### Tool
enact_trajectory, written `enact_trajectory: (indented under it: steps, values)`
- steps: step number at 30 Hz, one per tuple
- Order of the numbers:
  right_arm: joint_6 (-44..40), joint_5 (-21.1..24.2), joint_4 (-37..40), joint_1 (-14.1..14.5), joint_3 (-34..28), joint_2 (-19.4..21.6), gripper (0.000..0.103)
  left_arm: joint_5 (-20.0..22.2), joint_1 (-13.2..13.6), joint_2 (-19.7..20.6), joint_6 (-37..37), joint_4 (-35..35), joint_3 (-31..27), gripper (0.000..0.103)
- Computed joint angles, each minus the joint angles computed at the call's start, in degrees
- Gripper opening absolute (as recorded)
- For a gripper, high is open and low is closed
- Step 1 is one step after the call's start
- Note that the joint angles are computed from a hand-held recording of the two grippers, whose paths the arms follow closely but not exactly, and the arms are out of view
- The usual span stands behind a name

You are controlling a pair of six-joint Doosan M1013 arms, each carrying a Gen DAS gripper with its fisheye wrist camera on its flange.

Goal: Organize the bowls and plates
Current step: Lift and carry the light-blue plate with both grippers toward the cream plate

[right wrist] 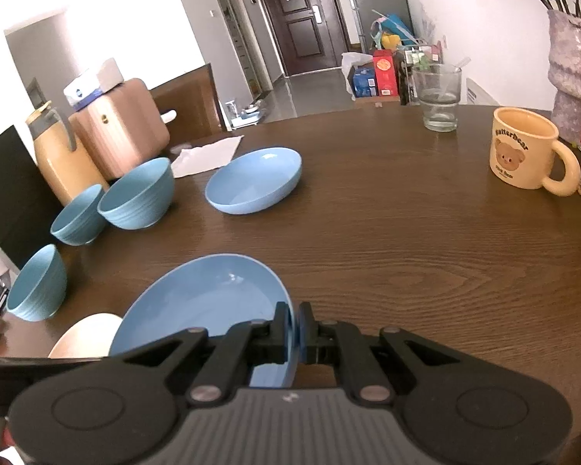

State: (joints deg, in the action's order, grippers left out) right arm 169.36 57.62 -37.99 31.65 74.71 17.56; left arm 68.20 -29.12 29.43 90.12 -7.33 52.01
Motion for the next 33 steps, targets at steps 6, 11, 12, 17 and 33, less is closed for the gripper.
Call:
enact_trajectory:
  steps: [6, 11, 12, 17, 33]
  values:
    - [-0.8, 0.8, -0.3, 1.1, -2.0, 1.0, 0.005, -0.8, 1.2, -1.3, -0.1, -0.5, 1.4, 0.011]
    - [-2.0, 1.5, -0.2, 2.1, -4.0, 2.3, 0.005, -1.2, 2.3, -2.2, -0.4, -0.7, 2.8, 0.011]
    - [-2.3, 1.7, 0.0, 2.2, -4.4, 2.6, 0.005, -1.2, 2.5, -2.3, -0.4, -0.8, 3.0, 0.011]
    - [-3.6, 1.9, 0.5, 3.0, -6.4, 4.0, 0.005, -1.5, 3.9, -3.0, -0.5, -1.1, 3.9, 0.011]
    - [-9.6, 4.5, 3.2, 4.7, -15.8, 10.1, 0.005, -2.0, 8.1, -3.7, -0.7, -2.0, 5.2, 0.011]
